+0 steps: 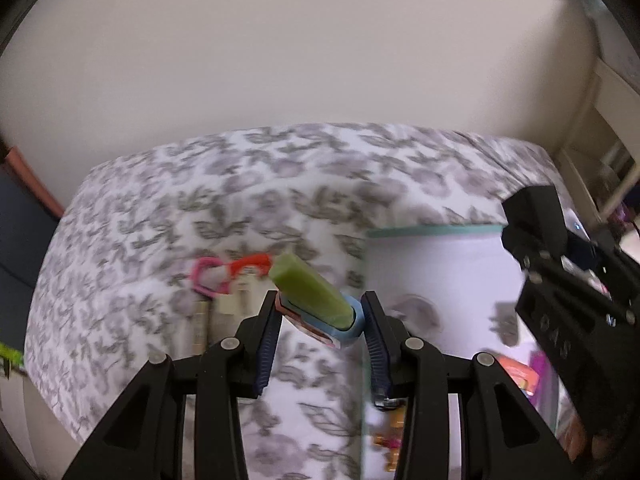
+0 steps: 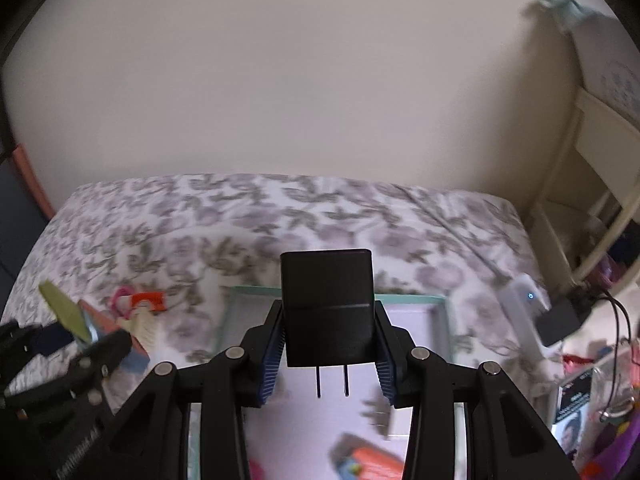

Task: Organize rigid objects
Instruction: 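Lower the toy knife and charger into the tray and open both tools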

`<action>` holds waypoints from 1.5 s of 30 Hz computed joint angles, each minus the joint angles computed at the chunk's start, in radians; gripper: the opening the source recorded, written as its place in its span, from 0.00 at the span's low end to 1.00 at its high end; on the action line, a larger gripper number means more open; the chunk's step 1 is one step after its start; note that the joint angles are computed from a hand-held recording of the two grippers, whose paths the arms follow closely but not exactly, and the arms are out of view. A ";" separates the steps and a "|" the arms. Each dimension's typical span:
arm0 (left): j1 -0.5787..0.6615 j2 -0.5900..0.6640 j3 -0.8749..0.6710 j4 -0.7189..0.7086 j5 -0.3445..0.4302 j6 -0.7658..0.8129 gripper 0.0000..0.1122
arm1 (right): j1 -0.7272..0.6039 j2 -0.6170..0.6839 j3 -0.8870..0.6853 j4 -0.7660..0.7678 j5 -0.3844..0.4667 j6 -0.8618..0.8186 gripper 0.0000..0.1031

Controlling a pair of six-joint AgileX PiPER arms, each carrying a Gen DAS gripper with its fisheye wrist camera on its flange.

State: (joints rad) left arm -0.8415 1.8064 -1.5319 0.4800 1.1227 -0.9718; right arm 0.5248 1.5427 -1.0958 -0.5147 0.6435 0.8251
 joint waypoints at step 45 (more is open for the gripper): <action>-0.054 0.337 -0.204 -0.099 -0.124 0.107 0.31 | -0.249 0.172 0.083 0.358 -0.066 -0.321 0.42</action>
